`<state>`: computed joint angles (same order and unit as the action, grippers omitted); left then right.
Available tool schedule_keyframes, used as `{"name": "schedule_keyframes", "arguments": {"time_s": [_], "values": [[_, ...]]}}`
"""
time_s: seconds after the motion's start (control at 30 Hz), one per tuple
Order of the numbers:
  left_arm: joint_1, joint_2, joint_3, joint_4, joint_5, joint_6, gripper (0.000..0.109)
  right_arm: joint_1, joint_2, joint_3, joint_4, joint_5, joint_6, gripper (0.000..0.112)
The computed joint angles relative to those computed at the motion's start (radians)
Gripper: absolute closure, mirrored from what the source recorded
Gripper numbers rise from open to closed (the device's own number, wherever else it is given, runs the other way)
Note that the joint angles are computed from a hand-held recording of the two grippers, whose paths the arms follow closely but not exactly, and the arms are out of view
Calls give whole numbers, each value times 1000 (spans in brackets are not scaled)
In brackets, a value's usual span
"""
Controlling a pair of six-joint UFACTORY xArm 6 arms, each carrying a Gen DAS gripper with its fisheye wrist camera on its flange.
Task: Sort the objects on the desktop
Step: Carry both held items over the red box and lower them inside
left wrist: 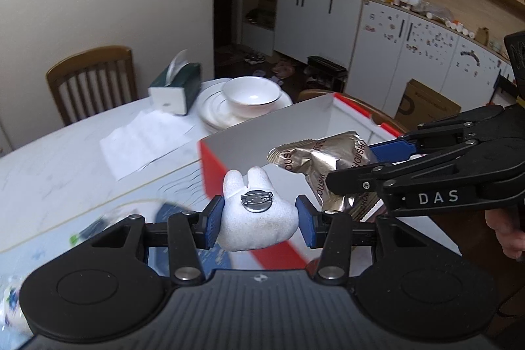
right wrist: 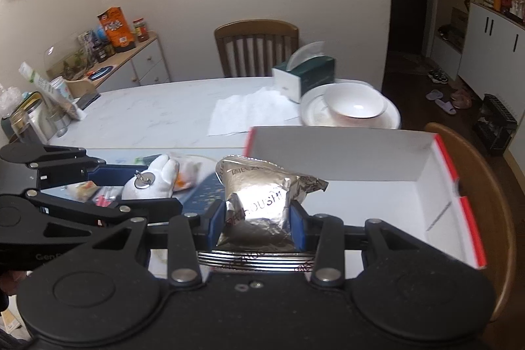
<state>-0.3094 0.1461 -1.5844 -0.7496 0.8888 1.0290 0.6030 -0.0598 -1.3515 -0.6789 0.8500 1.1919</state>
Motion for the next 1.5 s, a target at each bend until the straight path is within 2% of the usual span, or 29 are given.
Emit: {"name": "schedule_keyframes", "arguments": {"time_s": [0.37,0.77,1.03,1.23,1.4,1.5], "values": [[-131,93,-73,82,-60,-32,63,-99,-126,169,-12,-25,-17,73],[-192,290,-257,259,-4,-130,63,-206,-120,258,21,-79,-92,72],[-212,422,-425,371,114,-217,63,-253,-86,282,125,-127,-201,72],[-223,552,-623,469,271,-299,63,-269,-49,277,213,-118,-299,72],[-228,612,-719,498,345,-326,63,-277,-22,263,287,-109,-364,73],[-235,691,-855,542,440,-355,63,-278,-17,259,305,-104,-382,72]]}}
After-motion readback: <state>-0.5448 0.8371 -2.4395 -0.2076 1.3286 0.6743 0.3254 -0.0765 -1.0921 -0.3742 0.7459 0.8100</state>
